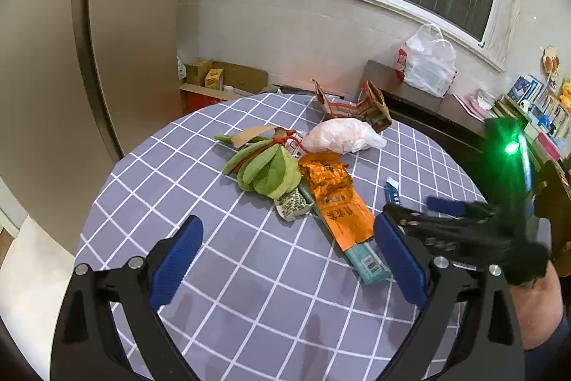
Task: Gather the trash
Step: 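Grasp the blue toothpaste tube with the right tool while the left grasps the orange packet, then carry the tube and orange packet over the blue bin and open both tools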
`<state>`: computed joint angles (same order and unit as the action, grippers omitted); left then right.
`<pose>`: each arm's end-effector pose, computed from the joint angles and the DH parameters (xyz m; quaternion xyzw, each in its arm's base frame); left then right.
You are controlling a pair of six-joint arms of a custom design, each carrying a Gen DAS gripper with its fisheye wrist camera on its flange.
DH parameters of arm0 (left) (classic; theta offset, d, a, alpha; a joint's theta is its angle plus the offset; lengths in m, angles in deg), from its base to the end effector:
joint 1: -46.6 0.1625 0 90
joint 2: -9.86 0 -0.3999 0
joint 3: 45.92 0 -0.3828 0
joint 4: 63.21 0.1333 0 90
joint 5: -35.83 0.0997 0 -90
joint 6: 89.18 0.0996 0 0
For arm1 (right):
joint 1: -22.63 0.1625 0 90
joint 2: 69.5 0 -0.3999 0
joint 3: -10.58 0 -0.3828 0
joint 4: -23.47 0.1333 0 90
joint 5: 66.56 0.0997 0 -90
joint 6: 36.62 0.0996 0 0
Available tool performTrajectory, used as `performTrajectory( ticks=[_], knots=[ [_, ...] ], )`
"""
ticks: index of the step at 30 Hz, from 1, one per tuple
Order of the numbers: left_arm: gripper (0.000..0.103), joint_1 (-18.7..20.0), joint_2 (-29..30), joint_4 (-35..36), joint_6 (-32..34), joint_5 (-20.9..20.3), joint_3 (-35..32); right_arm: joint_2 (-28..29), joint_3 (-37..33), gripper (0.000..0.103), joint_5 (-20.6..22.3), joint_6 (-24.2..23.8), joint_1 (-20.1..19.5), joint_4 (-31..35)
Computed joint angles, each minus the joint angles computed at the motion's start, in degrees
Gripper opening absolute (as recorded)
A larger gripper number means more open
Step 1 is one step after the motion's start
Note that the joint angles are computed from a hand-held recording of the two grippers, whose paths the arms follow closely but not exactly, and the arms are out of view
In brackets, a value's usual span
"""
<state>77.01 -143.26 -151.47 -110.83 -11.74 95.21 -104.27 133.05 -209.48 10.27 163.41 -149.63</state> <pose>-0.0097 -0.2382 0.3682 0.2713 0.8886 -0.2979 0.2194 0.3737 -0.2355 -0.0598 0.0482 -0.8934 0.3115 0.3201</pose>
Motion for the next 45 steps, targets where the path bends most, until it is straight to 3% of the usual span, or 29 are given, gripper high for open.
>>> performTrajectory(
  ticks=[1, 3, 5, 12, 19, 21, 22, 23, 24, 30, 35, 41, 45],
  knots=[
    [0.094, 0.58, 1.0, -1.84, 1.08, -0.29, 0.55, 0.7, -0.51, 0.051, -1.44, -0.46, 0.47, 0.51],
    [0.094, 0.95, 2.28, -4.07, 2.44, -0.86, 1.34, 0.58, -0.26, 0.024, -2.68, -0.21, 1.13, 1.97],
    [0.094, 1.59, 4.88, -7.77, 4.32, -1.26, 2.62, -0.53, 2.15, 0.016, -0.96, -1.05, 0.88, -2.3],
    [0.094, 6.06, 18.66, -24.76, 9.95, -0.56, 7.05, -4.53, 10.33, 0.015, 0.37, 1.47, 2.09, -10.62],
    [0.093, 9.1, 33.01, -37.08, 11.24, 4.74, 8.87, -7.94, 15.06, 0.015, 0.86, 3.94, 3.66, -12.74],
    [0.079, 9.0, 34.65, -38.05, 11.76, 5.59, 8.86, -8.46, 16.05, 0.015, 0.84, 3.61, 3.35, -13.77],
    [0.066, 8.98, 34.88, -38.71, 12.5, 5.61, 8.88, -8.69, 16.53, 0.015, 0.91, 3.8, 3.4, -14.26],
    [0.054, 9.06, 34.88, -38.78, 12.95, 5.28, 8.71, -8.96, 16.85, 0.015, 0.87, 4.1, 3.57, -14.25],
    [0.051, 9.16, 34.73, -38.66, 13.33, 4.86, 8.51, -9.11, 17.1, 0.015, 0.78, 4.29, 3.71, -14.41],
    [0.051, 8.83, 27.67, -32.85, 14.24, -0.02, 7.8, -9.82, 18.04, 0.015, 0.52, 5.55, 4.95, -15.07],
    [0.051, 6.34, 19.15, -23.6, 10.81, -2.43, 7.27, -10.6, 18.83, 0.015, 0.6, 6.56, 5.81, -15.14],
    [0.051, 0.72, 9.65, -10.8, 5.06, -3.48, 5.51, -12.32, 19.17, 0.015, -0.07, 8.37, 7.59, -13.09],
    [0.051, -4.06, 6.57, -5.56, 1.05, -4.26, 4.13, -13.93, 19.37, 0.015, -1.15, 9.95, 8.92, -11.09]
  ],
)
